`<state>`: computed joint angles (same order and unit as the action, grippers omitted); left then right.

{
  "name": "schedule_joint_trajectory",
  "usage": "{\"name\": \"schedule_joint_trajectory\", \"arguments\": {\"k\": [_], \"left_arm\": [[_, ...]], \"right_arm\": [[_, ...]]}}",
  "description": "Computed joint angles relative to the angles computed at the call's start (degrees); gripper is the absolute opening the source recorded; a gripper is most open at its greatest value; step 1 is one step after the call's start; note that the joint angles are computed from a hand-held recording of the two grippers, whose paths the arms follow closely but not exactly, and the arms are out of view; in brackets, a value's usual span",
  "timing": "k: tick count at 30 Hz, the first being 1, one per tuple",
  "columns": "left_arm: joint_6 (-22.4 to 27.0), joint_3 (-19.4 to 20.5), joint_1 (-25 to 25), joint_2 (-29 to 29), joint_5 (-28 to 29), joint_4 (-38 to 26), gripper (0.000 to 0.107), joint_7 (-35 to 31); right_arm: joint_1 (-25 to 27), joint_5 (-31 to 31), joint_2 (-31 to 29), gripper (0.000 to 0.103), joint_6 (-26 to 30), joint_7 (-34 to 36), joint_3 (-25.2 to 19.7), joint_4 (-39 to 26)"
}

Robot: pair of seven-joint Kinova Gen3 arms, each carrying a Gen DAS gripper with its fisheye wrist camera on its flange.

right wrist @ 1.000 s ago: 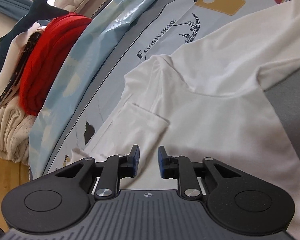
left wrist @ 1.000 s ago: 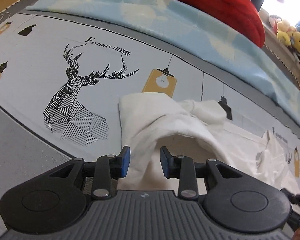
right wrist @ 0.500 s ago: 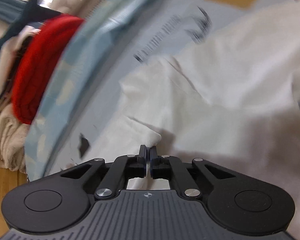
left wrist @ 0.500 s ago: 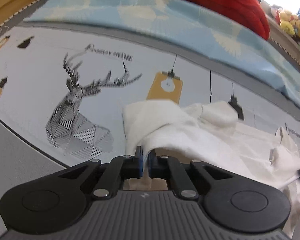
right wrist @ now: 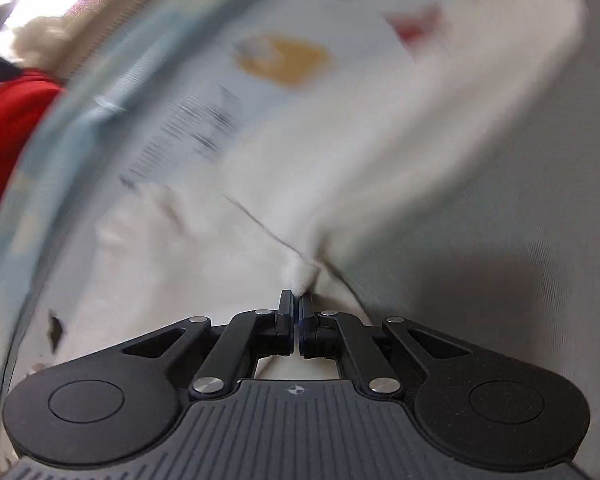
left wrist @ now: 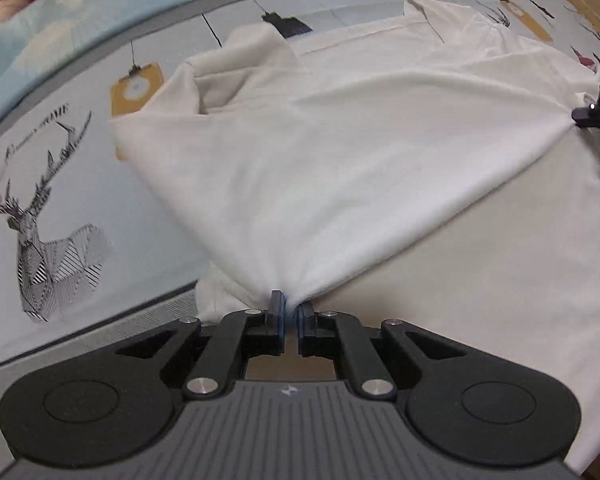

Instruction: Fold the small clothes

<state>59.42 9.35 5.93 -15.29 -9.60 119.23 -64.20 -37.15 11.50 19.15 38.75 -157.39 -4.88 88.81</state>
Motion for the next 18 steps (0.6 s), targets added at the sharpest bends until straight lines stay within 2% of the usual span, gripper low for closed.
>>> {"name": "schedule_joint_trajectory", "arguments": {"k": [1, 3, 5, 7, 9, 11, 13, 14, 17, 18], "left_arm": [[0.0, -0.5, -0.7, -0.4, 1.1, -0.2, 0.011, -0.9], [-2.0, -4.8, -0.4, -3.3, 5.5, 0.0, 0.02, -4.8], [-5.6, -9.5, -0.5, -7.4, 9.6, 1.4, 0.037, -7.0], [-9.4, -10.6, -4.7, -10.9, 11.3, 2.9, 0.044, -5.5], [-12.4, -10.9, -10.0, -12.9, 11.8, 4.4, 0.045, -1.0], [-14.7, -10.5, -14.5, -13.1, 12.1, 5.8, 0.044, 2.9], [-16.0, -9.0, -17.3, -11.9, 11.0, 6.8, 0.044, 5.9], [-16.6, -7.8, -18.4, -10.6, 10.1, 7.1, 0.045, 7.4], [-18.2, -4.2, -20.7, -8.2, 7.0, 8.3, 0.044, 13.1], [-18.7, -3.4, -21.0, -7.1, 6.0, 8.1, 0.045, 14.6]], "right_arm": [[0.4, -1.2, -0.1, 0.001, -0.5, 2.1, -0.1, 0.2], [-0.8, -0.7, -0.6, 0.001, -1.2, 4.6, 0.9, -0.2], [-1.2, 2.1, -1.7, 0.006, -3.3, 3.3, 1.4, 1.0], [-5.6, 5.7, -2.8, 0.009, -3.4, -1.1, 5.6, 1.9], [-10.9, 10.4, -3.3, 0.009, -2.2, -5.6, 10.4, 2.0], [-14.6, 14.9, -2.8, 0.014, -0.3, -10.0, 13.2, 1.0], [-14.2, 18.8, -3.1, 0.016, 1.2, -14.2, 11.9, 1.0], [-12.4, 19.9, -3.1, 0.016, 1.5, -15.1, 9.7, 0.9], [-5.4, 19.0, -2.6, 0.016, 0.5, -13.8, 2.1, 0.5], [-4.0, 17.8, -3.1, 0.016, -0.1, -12.3, 0.8, 1.0]]}}
